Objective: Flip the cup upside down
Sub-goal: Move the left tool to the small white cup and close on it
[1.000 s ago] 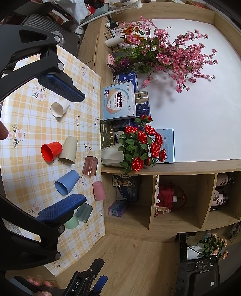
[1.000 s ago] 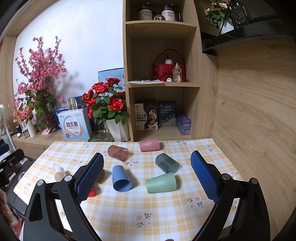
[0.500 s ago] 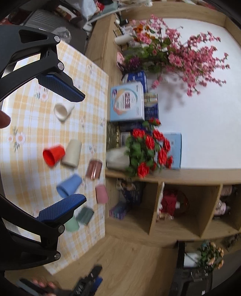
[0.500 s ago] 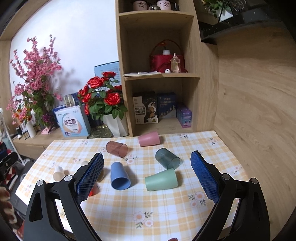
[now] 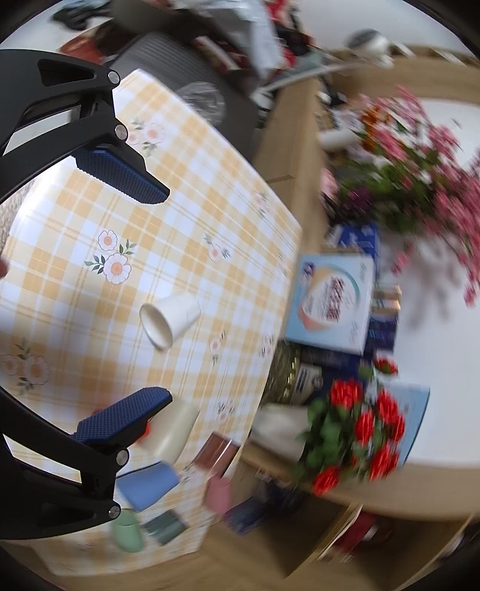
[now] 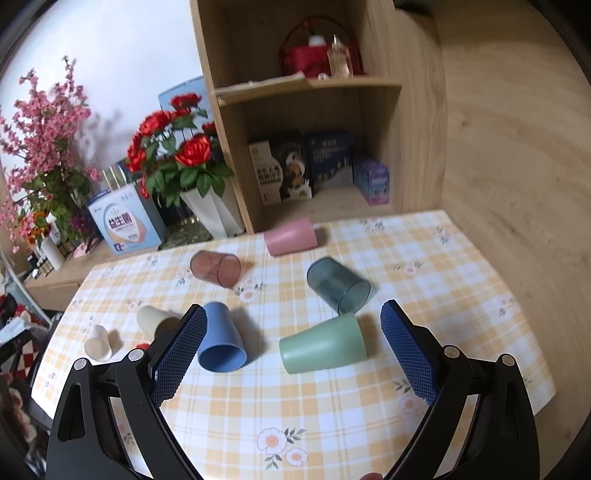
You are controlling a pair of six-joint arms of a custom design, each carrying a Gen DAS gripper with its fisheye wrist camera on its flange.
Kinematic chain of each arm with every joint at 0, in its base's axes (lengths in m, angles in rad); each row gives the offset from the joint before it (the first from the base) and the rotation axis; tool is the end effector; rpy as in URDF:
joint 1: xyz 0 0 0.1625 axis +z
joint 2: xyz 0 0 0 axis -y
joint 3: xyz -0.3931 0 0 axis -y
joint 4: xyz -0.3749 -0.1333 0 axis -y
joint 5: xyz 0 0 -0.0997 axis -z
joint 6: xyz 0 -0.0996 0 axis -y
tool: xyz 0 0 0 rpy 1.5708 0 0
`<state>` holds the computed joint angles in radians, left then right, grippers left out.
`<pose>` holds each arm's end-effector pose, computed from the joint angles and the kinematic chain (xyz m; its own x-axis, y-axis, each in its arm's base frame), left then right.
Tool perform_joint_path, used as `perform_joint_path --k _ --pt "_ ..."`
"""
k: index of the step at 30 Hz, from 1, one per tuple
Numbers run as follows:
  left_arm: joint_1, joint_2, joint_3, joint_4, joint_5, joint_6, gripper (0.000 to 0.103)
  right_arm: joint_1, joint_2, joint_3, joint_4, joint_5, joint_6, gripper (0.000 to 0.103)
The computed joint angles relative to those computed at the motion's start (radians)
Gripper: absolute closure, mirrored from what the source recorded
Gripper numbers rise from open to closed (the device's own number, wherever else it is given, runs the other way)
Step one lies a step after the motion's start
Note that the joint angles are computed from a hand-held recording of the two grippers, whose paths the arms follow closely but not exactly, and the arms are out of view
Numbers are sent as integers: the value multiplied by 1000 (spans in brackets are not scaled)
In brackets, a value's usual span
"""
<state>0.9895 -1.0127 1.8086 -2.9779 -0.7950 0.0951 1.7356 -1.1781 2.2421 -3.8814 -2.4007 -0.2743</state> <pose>-0.1559 -0.6070 0.2271 -0.7709 0.1209 -0.6254 0.5253 0.6760 -0.5168 0.1292 -0.4123 0.2710 -0.7372 0.4725 0.4830 -0.2617 0.4594 -0.8488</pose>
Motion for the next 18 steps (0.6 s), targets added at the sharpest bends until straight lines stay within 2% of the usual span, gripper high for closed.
perform_joint_path --k 3,5,6,9,11,18 --pt "38 39 -63 50 -8 -34 9 -44 -18 13 71 52 44 11" --pt "68 66 -127 143 -55 -87 26 -56 -14 9 95 48 54 11" --pt "81 79 -158 195 -82 -126 28 -62 -11 6 101 46 53 11" --pt "131 130 -284 365 -204 -278 28 -77 -3 2 115 41 61 11" --pt "150 177 -363 439 -245 -328 28 -90 0 1 127 46 70 11" --pt "192 339 -605 662 -265 -441 28 -115 0 4 166 56 92 11"
